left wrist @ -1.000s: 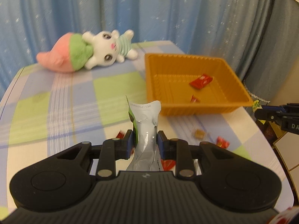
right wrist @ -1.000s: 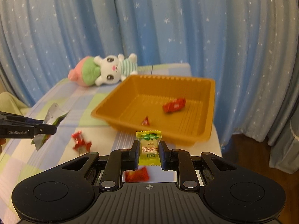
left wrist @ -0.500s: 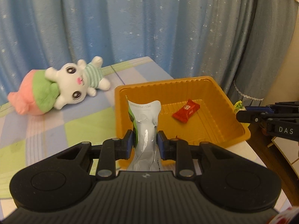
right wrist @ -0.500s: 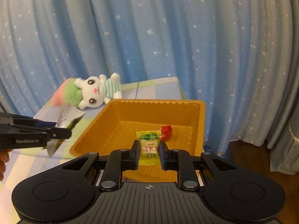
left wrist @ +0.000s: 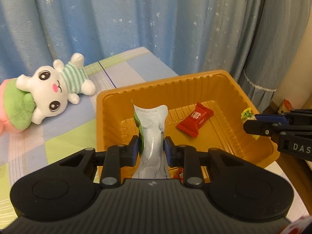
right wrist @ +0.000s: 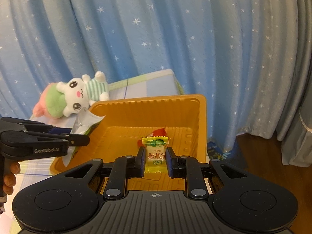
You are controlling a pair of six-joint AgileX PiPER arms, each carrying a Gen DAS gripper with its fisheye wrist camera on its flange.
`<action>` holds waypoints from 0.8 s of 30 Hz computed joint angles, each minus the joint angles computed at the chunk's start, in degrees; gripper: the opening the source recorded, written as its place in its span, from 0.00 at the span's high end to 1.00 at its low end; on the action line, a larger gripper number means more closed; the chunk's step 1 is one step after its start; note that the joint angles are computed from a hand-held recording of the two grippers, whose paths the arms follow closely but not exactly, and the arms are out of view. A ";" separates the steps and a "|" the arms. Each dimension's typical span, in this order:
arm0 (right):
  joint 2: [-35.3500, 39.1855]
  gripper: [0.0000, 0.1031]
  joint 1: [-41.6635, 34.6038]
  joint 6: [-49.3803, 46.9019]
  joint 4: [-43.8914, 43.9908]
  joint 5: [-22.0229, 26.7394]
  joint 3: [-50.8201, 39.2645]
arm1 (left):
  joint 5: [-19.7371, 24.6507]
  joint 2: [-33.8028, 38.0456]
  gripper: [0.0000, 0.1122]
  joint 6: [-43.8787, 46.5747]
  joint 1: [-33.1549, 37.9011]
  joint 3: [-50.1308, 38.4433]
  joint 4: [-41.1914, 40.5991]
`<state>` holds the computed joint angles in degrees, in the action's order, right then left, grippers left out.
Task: Organize snacks
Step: 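Carry the yellow candy and white-green wrapper over the orange tray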
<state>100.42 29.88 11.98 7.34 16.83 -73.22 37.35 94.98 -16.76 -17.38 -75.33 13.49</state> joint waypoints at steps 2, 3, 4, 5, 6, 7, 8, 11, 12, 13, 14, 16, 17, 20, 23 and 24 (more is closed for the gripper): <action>0.74 0.79 -0.51 -1.06 1.24 0.14 -0.56 | -0.28 1.28 0.78 0.27 -0.12 -0.50 0.20; 0.95 0.79 -0.60 -1.02 1.37 0.19 -0.71 | -0.33 1.91 0.78 0.35 -0.20 -0.80 0.25; 1.17 0.79 -0.72 -1.12 1.56 0.25 -0.91 | -0.33 2.49 0.78 0.44 -0.20 -1.11 0.22; 1.33 0.79 -0.77 -1.10 1.58 0.25 -1.01 | -0.38 3.02 0.78 0.58 -0.14 -1.39 0.10; 1.47 0.79 -0.83 -1.27 1.73 0.30 -1.16 | -0.61 3.51 0.78 0.91 0.01 -1.59 -0.16; 1.60 0.79 -0.89 -1.56 1.98 0.35 -1.26 | -0.62 4.00 0.78 1.12 0.08 -1.90 -0.29; 1.70 0.79 -0.94 -1.59 2.03 0.45 -1.42 | -0.47 4.52 0.77 1.01 0.08 -2.28 -0.14; 1.92 0.79 -1.18 -1.82 2.48 0.47 -1.46 | -0.28 5.47 0.78 0.96 0.30 -2.99 -0.31; 2.01 0.79 -1.27 -2.03 2.74 0.56 -1.54 | -0.30 5.48 0.78 0.40 0.21 -2.97 0.20; 2.03 0.79 -1.41 -2.51 3.25 0.57 -1.48 | -0.39 5.47 0.78 0.58 0.32 -2.93 0.10; 2.08 0.79 -1.46 -2.75 3.49 0.59 -1.49 | -0.57 5.38 0.78 1.02 0.55 -2.82 -0.32; 2.13 0.79 -1.63 -3.24 4.00 0.60 -1.43 | -0.44 5.08 0.78 1.41 0.95 -2.56 -1.01; 2.03 0.79 -1.78 -3.80 4.59 0.61 -1.30 | -0.30 4.77 0.78 1.79 1.21 -2.33 -1.71; 2.06 0.79 -2.03 -4.57 5.26 0.92 -1.43 | -0.44 3.25 0.78 3.63 2.18 -1.26 -4.56; 2.13 0.79 -2.26 -5.69 6.12 1.25 -1.49 | -0.30 1.62 0.77 4.94 2.60 -0.33 -6.28; 2.21 0.78 -2.29 -5.73 6.14 1.36 -1.59 | -0.39 1.12 0.77 5.47 2.76 -0.01 -7.00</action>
